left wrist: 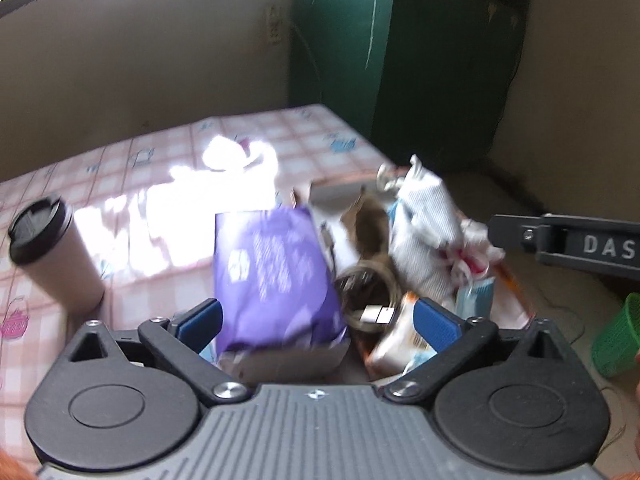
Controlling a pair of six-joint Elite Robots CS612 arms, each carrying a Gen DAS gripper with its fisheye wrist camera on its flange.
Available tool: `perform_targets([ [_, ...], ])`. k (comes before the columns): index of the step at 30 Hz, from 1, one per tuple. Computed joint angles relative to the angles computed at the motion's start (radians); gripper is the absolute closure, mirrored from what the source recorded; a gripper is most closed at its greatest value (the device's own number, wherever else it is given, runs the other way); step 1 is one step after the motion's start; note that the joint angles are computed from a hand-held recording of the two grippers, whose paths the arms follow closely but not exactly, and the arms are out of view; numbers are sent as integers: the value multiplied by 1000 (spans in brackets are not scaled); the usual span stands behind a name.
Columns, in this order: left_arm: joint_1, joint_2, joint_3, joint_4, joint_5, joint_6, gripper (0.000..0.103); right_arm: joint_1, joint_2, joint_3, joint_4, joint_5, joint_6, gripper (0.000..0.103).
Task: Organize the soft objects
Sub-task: 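Lower the cable and white mask into the box and open both grippers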
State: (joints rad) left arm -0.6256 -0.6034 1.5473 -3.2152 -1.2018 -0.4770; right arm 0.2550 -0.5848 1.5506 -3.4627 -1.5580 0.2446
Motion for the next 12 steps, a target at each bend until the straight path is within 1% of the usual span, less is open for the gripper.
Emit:
perform_targets([
  [2,-2,-4,9,18,5,-21,0,1,-3,12,13,4,9,26],
  [9,-7,-2,35,-1,-8,-25,0,11,-5,27,41,-6,14,26],
  [12,-9,-5,40,9,-14,-35,0,11,-5,32,39,0,14,26],
])
